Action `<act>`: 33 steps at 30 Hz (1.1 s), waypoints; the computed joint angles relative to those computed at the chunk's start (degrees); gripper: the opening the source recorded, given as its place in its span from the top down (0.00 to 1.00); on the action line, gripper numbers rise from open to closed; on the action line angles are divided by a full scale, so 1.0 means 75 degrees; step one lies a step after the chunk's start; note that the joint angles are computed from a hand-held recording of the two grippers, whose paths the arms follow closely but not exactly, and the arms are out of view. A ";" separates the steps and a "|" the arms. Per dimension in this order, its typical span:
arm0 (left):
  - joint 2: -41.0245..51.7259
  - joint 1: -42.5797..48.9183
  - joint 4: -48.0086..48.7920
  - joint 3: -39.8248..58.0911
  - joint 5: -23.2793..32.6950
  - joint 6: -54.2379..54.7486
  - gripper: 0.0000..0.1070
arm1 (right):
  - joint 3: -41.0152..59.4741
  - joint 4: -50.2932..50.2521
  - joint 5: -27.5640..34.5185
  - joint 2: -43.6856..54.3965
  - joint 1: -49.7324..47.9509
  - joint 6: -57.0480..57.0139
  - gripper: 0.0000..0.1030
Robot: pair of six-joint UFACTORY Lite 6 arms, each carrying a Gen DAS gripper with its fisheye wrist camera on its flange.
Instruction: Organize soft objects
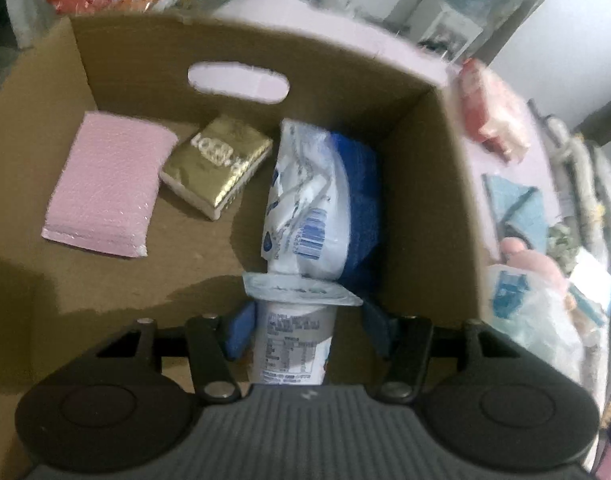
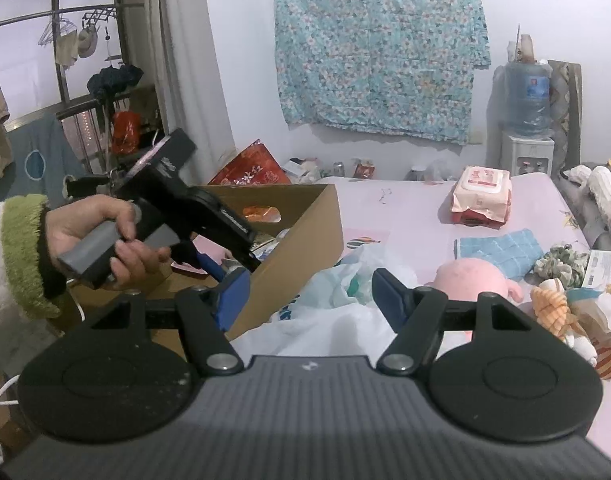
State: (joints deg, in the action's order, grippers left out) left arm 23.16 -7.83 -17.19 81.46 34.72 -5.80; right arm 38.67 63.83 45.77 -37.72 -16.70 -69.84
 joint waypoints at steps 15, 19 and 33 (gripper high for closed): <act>-0.1168 0.0331 0.1140 -0.1125 -0.1684 -0.1146 0.46 | 0.0098 -0.0952 -0.1363 -0.0111 0.2363 0.1550 0.35; -0.0344 0.0428 0.1893 -0.0504 -0.1924 -0.2116 0.46 | -0.0002 -0.1260 -0.1493 -0.0318 0.2394 0.1833 0.35; -0.0282 -0.0056 0.3479 -0.0704 -0.1733 -0.3341 0.45 | -0.0184 -0.0563 -0.1027 -0.0005 0.1422 0.0838 0.34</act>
State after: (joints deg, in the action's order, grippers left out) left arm 21.04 -8.25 8.90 76.18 21.73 -30.85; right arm 37.29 59.61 38.07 -37.76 -6.03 -63.55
